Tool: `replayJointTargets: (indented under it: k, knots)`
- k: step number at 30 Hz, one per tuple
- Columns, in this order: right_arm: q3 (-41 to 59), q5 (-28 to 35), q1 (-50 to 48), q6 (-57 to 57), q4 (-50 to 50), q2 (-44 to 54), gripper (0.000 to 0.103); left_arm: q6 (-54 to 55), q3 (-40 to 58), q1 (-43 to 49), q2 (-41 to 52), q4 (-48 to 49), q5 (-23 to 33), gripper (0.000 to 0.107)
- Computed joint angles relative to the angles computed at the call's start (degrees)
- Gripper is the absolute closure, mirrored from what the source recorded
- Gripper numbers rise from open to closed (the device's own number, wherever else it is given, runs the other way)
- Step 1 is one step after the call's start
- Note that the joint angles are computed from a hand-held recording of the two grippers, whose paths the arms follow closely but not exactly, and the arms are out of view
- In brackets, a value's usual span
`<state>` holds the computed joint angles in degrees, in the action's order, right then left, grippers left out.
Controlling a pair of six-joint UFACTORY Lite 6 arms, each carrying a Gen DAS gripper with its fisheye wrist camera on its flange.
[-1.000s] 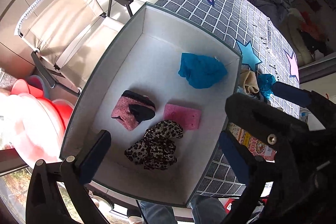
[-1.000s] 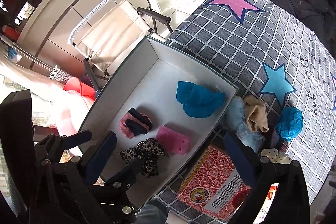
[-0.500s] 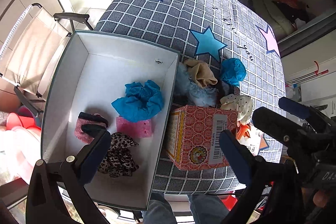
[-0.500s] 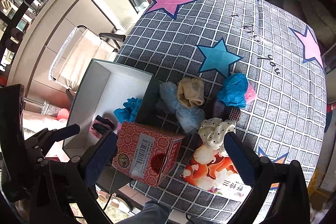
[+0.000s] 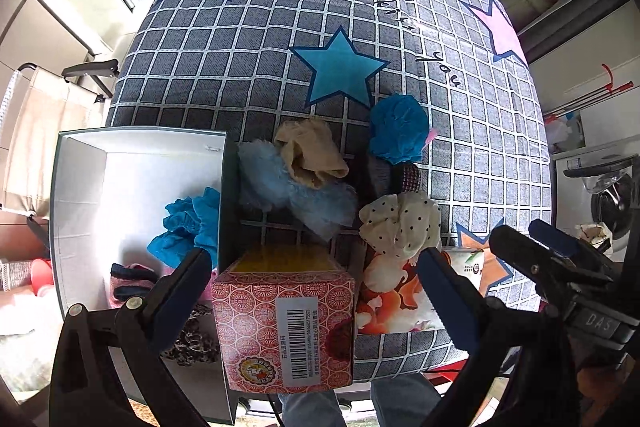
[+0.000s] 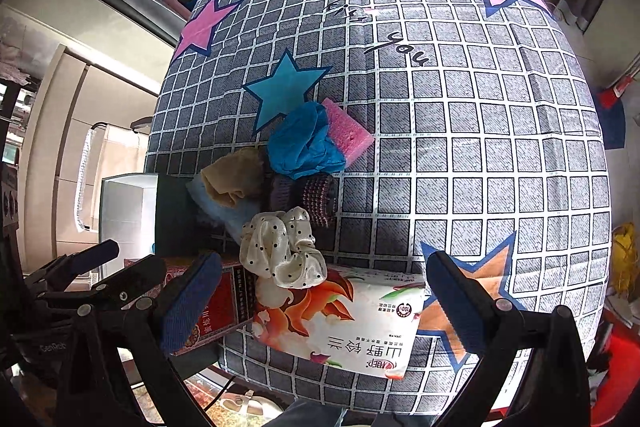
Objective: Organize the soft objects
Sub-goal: 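Move both tools back over the remaining pile, then grasp the fluffy blue cloth with the left tool while the right tool grasps the polka-dot scrunchie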
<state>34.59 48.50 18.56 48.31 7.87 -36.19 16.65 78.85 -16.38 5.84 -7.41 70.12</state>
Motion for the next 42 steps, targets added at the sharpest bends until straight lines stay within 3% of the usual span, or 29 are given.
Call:
replayJointTargets:
  k: [5, 15, 21, 28, 30, 33, 34, 35, 39, 42]
  knots:
    - [-6.53, -4.01, -4.74, -8.79, 8.19, -1.07, 0.0, -4.25, 8.06, -2.95, 7.77, 2.37, 0.46, 0.004]
    - [-9.52, -17.62, -1.27, -23.77, 24.16, 8.97, 0.0, -8.42, 29.75, -11.24, 31.3, 0.83, 6.08, 0.004]
    - [-9.68, -23.29, 0.28, -32.88, 32.99, 14.01, 0.0, -10.38, 36.08, -16.07, 40.92, 2.94, 7.17, 0.004]
    - [-12.54, -26.12, -1.22, -53.16, 51.49, 17.06, 0.0, -10.07, 47.15, -18.43, 52.18, 5.16, 10.93, 0.017]
    - [-11.73, -26.88, -0.66, -56.65, 53.85, 18.74, 0.02, -9.71, 47.68, -19.4, 53.48, 6.32, 11.09, 0.023]
    - [-9.88, -26.66, -0.28, -62.99, 59.37, 22.82, 0.043, -9.19, 45.91, -19.94, 53.4, 6.04, 10.74, 0.043]
    - [-9.52, -26.34, -0.23, -63.01, 59.13, 23.58, 0.049, -8.9, 45.39, -19.73, 53.16, 4.92, 10.75, 0.062]
    - [-9.42, -26.17, -0.2, -62.28, 58.39, 23.93, 0.065, -8.84, 44.55, -19.59, 52.54, 4.45, 10.46, 0.075]
    - [-12.6, -24.73, -2.66, -64.58, 61.47, 20.08, 0.074, -9.11, 36.0, -19.14, 44.74, 4.72, 3.55, 0.083]
    - [-15.37, -23.16, -5.19, -59.61, 56.4, 13.96, 0.074, -9.96, 33.07, -18.21, 40.07, 4.62, 1.21, 0.083]
